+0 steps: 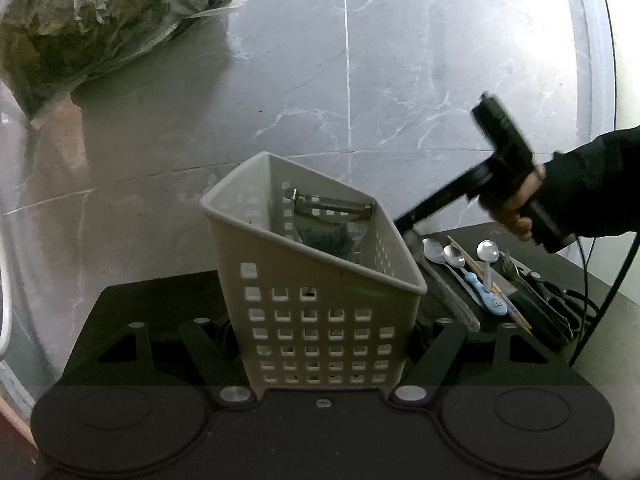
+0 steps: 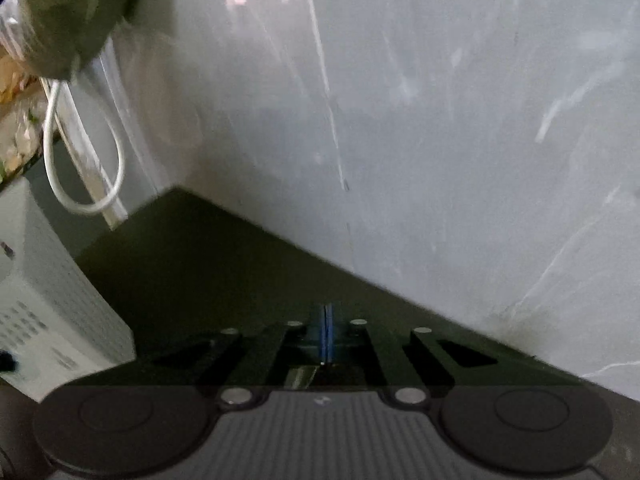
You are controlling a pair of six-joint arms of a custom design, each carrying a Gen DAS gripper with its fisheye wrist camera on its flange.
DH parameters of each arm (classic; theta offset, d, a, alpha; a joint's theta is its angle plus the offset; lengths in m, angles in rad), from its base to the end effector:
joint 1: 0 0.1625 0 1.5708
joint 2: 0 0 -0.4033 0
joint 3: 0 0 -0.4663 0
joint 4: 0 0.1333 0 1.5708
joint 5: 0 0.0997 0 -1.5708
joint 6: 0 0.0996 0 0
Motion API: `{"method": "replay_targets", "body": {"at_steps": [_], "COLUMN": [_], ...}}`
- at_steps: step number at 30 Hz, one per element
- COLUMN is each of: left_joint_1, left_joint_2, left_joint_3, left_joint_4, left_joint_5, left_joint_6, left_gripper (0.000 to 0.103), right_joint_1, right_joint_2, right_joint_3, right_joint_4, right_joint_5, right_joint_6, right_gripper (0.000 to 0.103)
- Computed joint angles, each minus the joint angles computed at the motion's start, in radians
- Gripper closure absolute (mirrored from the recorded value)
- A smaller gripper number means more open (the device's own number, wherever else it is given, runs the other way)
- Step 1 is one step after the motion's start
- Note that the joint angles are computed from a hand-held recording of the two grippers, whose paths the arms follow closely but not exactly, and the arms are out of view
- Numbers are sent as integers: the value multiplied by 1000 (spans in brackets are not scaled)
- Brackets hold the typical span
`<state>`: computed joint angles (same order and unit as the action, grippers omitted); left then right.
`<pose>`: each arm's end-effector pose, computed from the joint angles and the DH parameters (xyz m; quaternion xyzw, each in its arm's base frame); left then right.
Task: Organize utensils
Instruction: 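Grasp a silver spoon with the right tool, then carry the spoon over the holder and release it inside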
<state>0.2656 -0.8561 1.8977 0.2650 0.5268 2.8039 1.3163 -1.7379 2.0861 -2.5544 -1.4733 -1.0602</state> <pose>-0.3444 -0.3210 -0.0098 0.3415 0.7912 -0.4396 0.2531 0.0099 -0.5299 0.3805 0.3860 -0.8669 0.2753 0.1540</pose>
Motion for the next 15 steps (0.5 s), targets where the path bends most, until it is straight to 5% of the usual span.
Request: {"method": "replay_targets", "body": {"at_steps": [9, 12, 15], "left_joint_1": [27, 40, 48], "left_joint_2": [-60, -79, -95], "left_joint_3": [50, 62, 73], "left_joint_4": [-100, -130, -147], "left_joint_5": [65, 96, 120], "left_joint_6": [124, 161, 189], "left_gripper": [27, 27, 27], "right_joint_1": [136, 192, 242], "right_joint_2": [-358, -373, -322], "right_joint_3": [274, 325, 389], "right_joint_4": [-356, -484, -671], "right_joint_5": [233, 279, 268], "right_joint_6": [92, 126, 76], "right_gripper": [102, 102, 102]}}
